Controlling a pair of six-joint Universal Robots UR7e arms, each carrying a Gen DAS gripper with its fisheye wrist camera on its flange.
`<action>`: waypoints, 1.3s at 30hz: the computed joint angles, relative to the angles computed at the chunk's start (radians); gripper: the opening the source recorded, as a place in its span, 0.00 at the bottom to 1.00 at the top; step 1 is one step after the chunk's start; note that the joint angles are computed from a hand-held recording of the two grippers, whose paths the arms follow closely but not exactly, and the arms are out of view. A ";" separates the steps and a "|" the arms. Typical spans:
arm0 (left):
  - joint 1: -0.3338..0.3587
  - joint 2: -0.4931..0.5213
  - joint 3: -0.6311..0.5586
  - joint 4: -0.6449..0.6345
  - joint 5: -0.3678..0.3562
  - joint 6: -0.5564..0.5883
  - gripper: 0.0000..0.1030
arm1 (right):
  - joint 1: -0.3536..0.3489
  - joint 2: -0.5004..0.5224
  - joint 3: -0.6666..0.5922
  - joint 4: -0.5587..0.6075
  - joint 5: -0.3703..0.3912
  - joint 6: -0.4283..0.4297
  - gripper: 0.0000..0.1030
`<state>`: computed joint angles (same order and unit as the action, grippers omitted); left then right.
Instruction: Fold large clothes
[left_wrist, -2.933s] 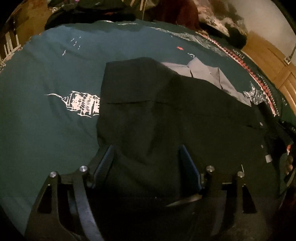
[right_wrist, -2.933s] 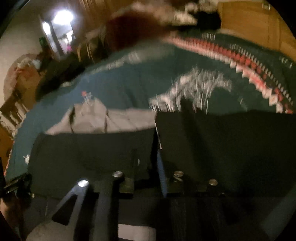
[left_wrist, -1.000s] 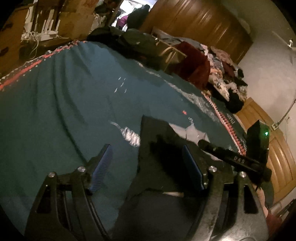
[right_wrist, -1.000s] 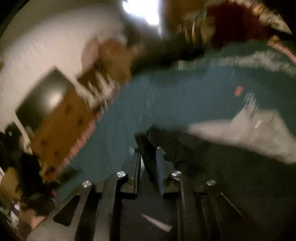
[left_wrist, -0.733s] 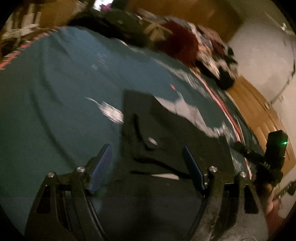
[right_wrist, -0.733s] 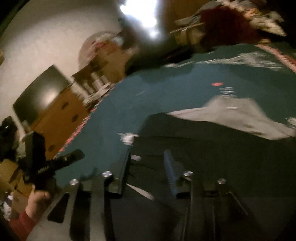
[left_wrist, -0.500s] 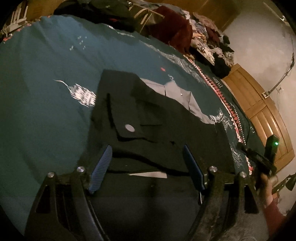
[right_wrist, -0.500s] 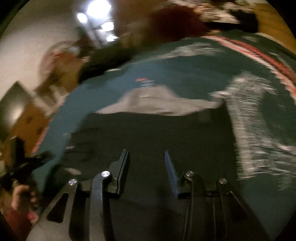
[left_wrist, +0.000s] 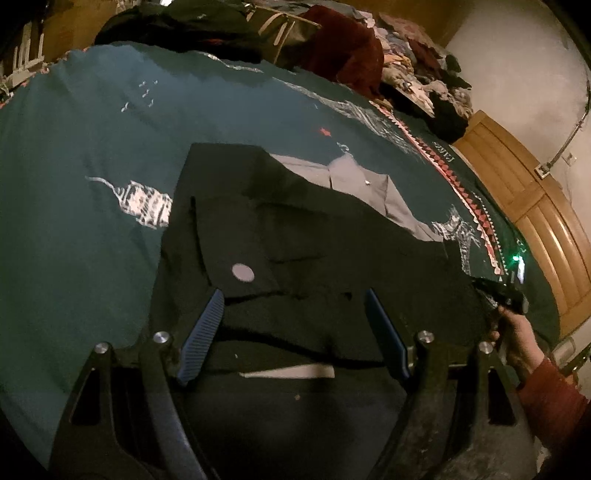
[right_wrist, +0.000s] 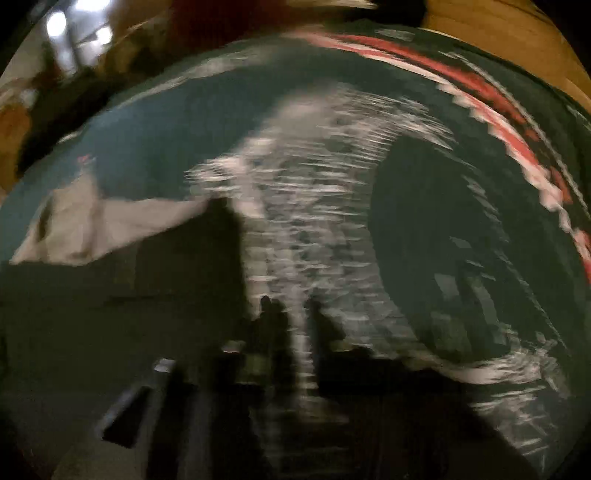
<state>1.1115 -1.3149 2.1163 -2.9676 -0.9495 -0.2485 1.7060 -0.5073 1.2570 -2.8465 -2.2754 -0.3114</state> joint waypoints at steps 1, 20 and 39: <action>-0.003 0.005 -0.006 -0.001 0.008 0.010 0.75 | -0.006 -0.008 0.003 -0.003 0.006 0.002 0.00; 0.004 -0.185 0.065 0.217 0.109 -0.063 0.74 | 0.034 -0.168 0.209 0.076 0.168 -0.055 0.32; -0.132 -0.818 0.410 0.620 -0.199 -0.324 0.75 | -0.127 -0.844 0.987 0.336 0.421 0.115 0.57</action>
